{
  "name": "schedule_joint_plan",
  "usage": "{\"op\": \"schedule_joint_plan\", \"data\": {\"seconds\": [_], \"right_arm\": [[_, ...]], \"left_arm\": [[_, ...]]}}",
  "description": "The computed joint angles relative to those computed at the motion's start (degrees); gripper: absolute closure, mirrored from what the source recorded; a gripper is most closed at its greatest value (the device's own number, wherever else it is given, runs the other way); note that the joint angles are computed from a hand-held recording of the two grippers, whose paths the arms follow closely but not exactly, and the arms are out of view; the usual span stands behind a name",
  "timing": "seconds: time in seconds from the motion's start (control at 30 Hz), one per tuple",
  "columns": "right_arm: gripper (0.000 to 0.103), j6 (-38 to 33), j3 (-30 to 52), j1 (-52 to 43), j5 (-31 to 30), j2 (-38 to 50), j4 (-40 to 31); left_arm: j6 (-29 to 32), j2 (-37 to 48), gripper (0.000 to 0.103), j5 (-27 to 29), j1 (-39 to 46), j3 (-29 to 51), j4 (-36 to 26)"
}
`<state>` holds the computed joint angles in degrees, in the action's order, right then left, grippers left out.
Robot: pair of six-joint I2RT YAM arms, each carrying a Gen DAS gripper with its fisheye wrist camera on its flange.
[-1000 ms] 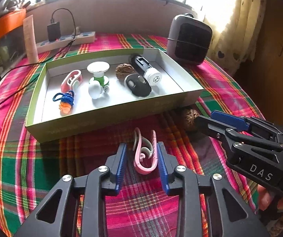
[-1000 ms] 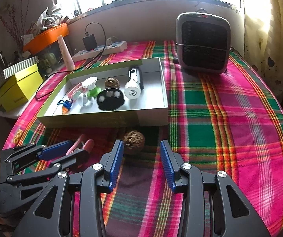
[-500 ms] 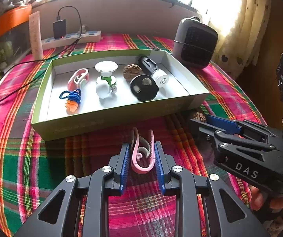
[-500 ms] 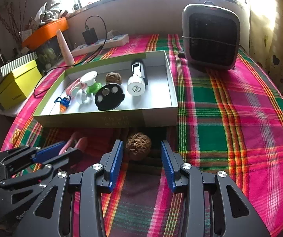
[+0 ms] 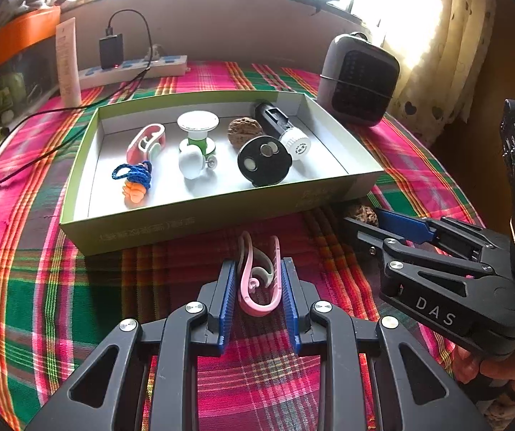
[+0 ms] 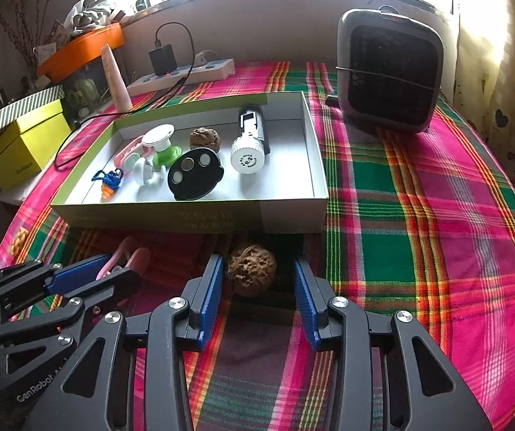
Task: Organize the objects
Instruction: 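Grasp the pink plastic clip with the left tool while the right tool grasps the walnut, then carry the pink clip with the left tool while the right tool carries the walnut into the tray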
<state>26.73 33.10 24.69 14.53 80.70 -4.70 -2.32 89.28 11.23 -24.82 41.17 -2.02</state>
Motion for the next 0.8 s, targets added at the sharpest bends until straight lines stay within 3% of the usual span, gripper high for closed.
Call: {"op": "schedule_joint_plan", "data": {"seconds": [0.07, 0.13, 0.8], "right_arm": [[0.064, -0.1, 0.0, 0.2, 0.3, 0.1, 0.0], [0.072, -0.2, 0.0, 0.4, 0.3, 0.0, 0.1], [0.072, 0.2, -0.7, 2.0, 0.8, -2.3, 0.3]], "left_arm": [[0.0, 0.0, 0.08, 0.2, 0.1, 0.0, 0.0], [0.0, 0.0, 0.08, -0.1, 0.1, 0.0, 0.0], [0.2, -2.0, 0.08, -0.2, 1.0, -0.7, -0.3]]}}
